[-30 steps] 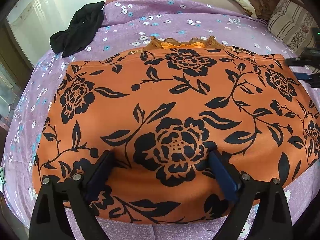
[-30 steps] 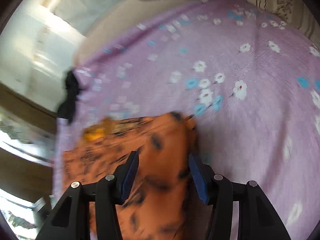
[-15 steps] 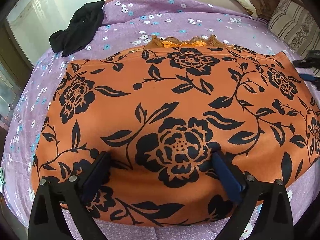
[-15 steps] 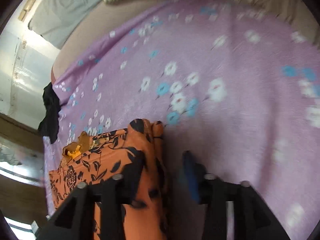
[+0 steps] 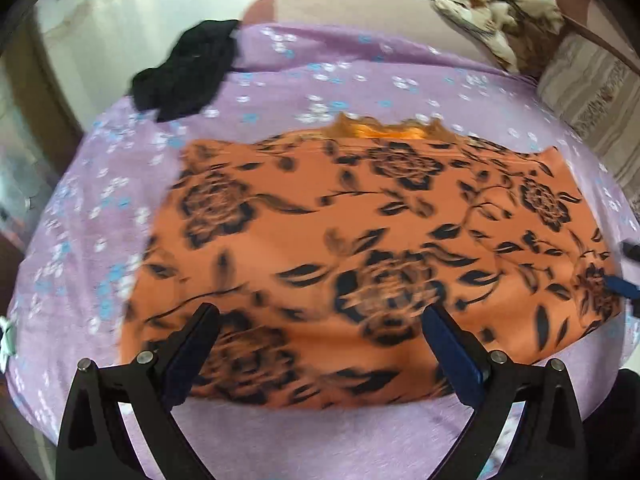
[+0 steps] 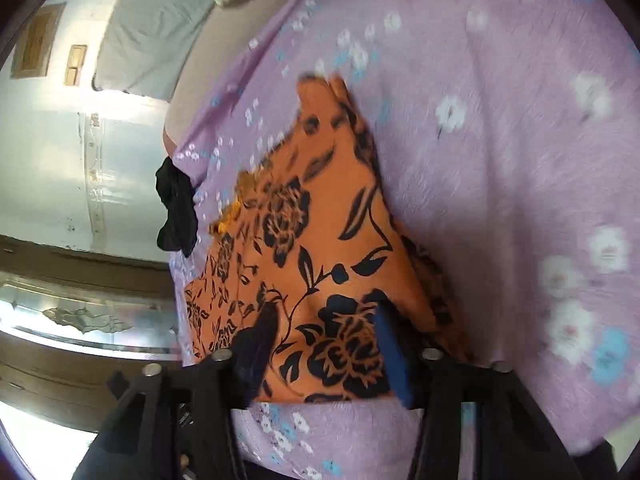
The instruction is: Fold small clothes
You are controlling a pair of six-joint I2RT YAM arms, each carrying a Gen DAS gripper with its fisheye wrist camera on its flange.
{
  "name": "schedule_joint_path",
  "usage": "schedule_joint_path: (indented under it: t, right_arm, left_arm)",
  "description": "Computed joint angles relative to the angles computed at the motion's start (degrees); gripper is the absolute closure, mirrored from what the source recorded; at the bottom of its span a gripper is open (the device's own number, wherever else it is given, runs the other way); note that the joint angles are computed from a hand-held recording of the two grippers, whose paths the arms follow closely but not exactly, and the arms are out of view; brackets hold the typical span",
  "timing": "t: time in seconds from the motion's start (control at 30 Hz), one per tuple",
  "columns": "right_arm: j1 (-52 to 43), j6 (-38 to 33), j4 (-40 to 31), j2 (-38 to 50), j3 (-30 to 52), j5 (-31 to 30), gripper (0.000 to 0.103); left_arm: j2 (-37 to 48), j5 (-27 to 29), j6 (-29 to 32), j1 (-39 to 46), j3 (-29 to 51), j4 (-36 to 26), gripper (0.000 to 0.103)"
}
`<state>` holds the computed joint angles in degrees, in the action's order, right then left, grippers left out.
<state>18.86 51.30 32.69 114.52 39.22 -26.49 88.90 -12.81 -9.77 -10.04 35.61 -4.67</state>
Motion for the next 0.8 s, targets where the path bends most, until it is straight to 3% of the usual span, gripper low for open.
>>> schedule_joint_path:
  t: [0.1,0.13,0.17,0.23,0.33,0.43,0.53,0.6,0.63,0.67,0.8]
  right_arm:
    - [2.12,-3.3,1.0,-1.81,-1.76,0.55,0.03]
    - [2.83,-4.9,-3.08,-0.4,-0.02,3.58,0.029]
    - [2.21,-4.32,-5.12,1.96,1.69,3.76,0.031]
    - [0.56,0.86,1.11,0.46,-2.39,2.78,0.036]
    - [3.21,-2.6,-4.15,-9.15,-4.04,9.09,0.034]
    - [3.16,-5.83,-3.65,-13.51,-5.86,5.96,0.03]
    - [3.62,-5.91,-1.15,-7.55,-4.09,3.3,0.025]
    - [3.86,-4.68,-9.32,0.32,1.61,5.38,0.027]
    - [3.72,-2.91,-7.79,1.77,1.98,5.52,0.031]
    - [3.83,-1.38,-3.49,0.35,-0.52,6.61,0.031]
    - [6.16,-2.69,-8.35,-7.24,-0.78,10.29,0.029]
  left_arm:
    - [7.58,2.26,0.82,4.4,1.22,-0.72,0.001]
    - [7.56,4.77,0.49,6.21,0.11,1.44,0.001]
    - [6.26,5.45,0.44,6.94,-0.03,0.84,0.001]
    - [2.49,6.56,0.9,7.75,0.32,-2.33,0.002]
    - [-5.81,6.01,3.82,10.17,-3.73,0.4,0.002]
    - [-5.66,6.43,5.47,16.03,-4.39,0.3,0.002]
    - [3.69,2.8,5.85,20.67,-0.45,-2.0,0.002]
    - [3.75,7.5,6.25,24.51,-0.53,-2.37,0.002]
    - [2.35,6.63,5.94,24.65,-0.79,-3.28,0.002]
    - [-0.04,5.33,6.23,24.4,-1.51,-3.61,0.002]
    - [-4.85,4.6,10.25,24.68,-2.7,-2.73,0.002]
